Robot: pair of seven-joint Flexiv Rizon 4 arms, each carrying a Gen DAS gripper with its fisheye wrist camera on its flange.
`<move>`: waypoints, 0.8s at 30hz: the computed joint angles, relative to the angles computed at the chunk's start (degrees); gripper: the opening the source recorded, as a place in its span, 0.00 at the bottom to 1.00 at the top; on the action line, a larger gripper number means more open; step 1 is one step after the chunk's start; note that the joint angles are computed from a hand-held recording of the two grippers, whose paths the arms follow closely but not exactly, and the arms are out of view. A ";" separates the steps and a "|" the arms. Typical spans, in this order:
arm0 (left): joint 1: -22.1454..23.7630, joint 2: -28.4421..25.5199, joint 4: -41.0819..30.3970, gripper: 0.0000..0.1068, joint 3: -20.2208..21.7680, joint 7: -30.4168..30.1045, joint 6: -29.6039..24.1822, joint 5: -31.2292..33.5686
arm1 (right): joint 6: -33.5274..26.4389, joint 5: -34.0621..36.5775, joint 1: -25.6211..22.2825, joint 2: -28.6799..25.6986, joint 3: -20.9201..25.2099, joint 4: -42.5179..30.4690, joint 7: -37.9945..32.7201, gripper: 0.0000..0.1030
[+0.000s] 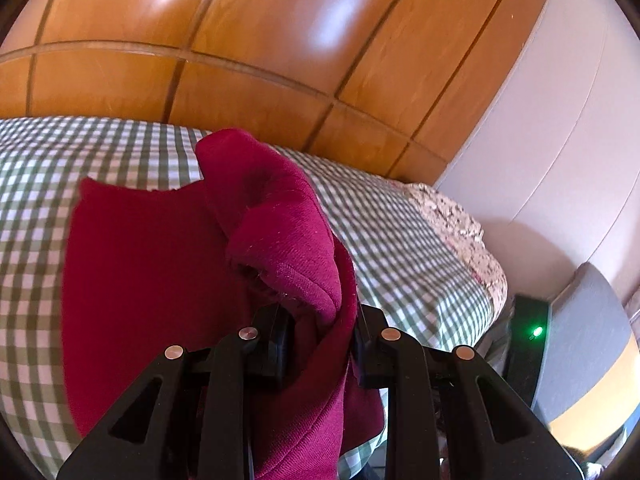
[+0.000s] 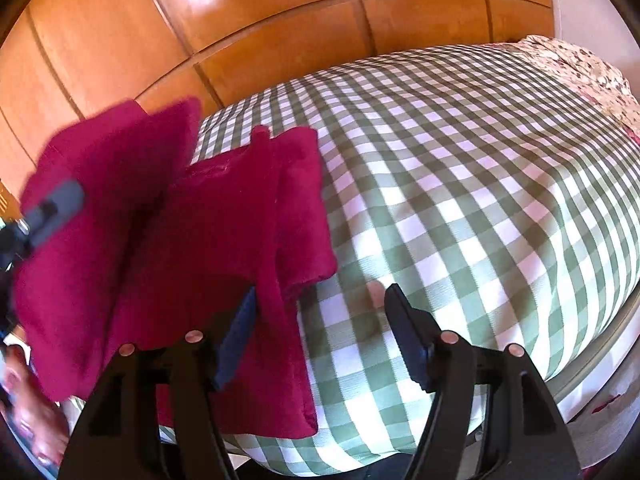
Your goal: Fold small clothes
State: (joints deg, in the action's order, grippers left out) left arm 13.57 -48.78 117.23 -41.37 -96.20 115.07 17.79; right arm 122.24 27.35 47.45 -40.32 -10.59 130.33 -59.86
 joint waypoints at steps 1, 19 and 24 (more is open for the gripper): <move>-0.29 -0.14 -0.30 0.22 0.21 0.19 -0.18 -0.01 | 0.03 0.11 -0.09 0.18 0.00 0.10 0.07 0.64; 6.39 -2.64 9.13 0.64 -2.13 2.57 18.17 4.80 | 1.68 2.64 -1.62 1.37 -0.49 0.46 0.49 0.65; 2.73 1.57 12.33 0.64 7.44 -3.90 24.22 -5.21 | 7.33 0.78 -7.96 2.15 5.49 1.14 2.54 0.65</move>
